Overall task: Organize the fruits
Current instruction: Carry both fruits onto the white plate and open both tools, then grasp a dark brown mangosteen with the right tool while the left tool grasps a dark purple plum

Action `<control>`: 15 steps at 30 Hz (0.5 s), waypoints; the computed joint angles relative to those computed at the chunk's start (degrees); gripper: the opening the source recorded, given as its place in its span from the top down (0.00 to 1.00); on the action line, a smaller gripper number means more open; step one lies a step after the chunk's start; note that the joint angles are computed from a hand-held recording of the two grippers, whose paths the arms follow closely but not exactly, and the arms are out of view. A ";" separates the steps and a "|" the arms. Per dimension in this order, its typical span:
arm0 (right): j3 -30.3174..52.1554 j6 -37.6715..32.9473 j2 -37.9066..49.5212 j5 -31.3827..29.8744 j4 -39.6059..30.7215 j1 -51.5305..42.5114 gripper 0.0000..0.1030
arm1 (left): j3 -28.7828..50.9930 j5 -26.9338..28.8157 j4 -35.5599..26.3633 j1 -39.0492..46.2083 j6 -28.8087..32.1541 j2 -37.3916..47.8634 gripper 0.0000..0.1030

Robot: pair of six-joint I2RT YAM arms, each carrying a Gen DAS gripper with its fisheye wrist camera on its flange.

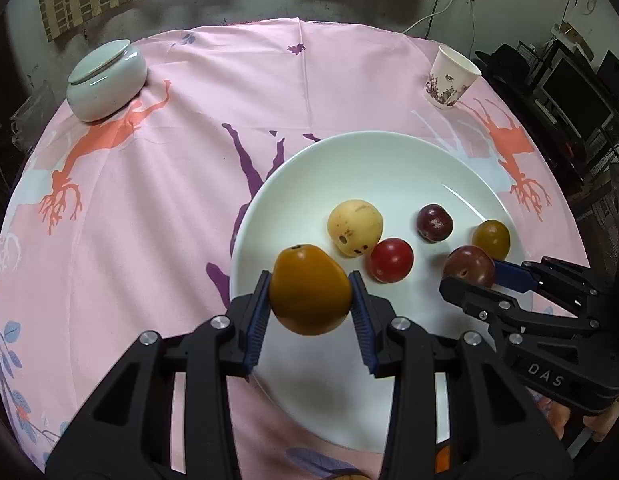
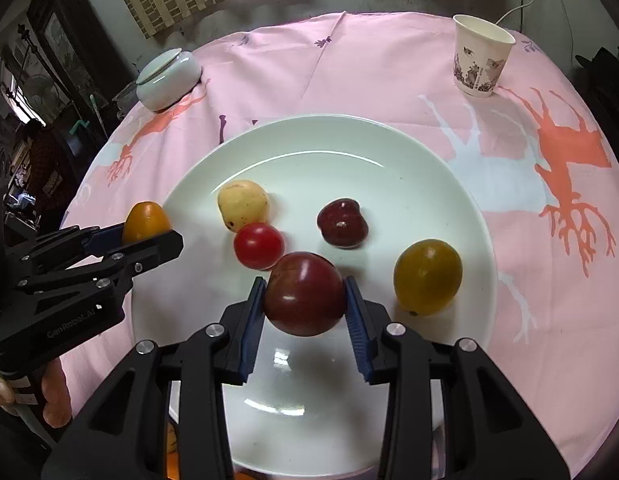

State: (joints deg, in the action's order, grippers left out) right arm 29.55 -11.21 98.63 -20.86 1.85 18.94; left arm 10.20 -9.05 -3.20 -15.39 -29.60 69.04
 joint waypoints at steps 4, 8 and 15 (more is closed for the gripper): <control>1.59 -0.17 2.16 0.19 0.61 0.18 0.62 | 1.13 0.79 3.59 1.22 1.17 4.11 0.62; 2.96 0.33 3.60 1.79 0.29 1.71 0.57 | 2.84 1.60 5.96 3.24 1.81 8.25 0.62; -3.85 -0.88 -10.36 2.81 0.79 0.73 0.35 | 1.81 -1.08 -3.94 0.45 0.16 -5.37 0.37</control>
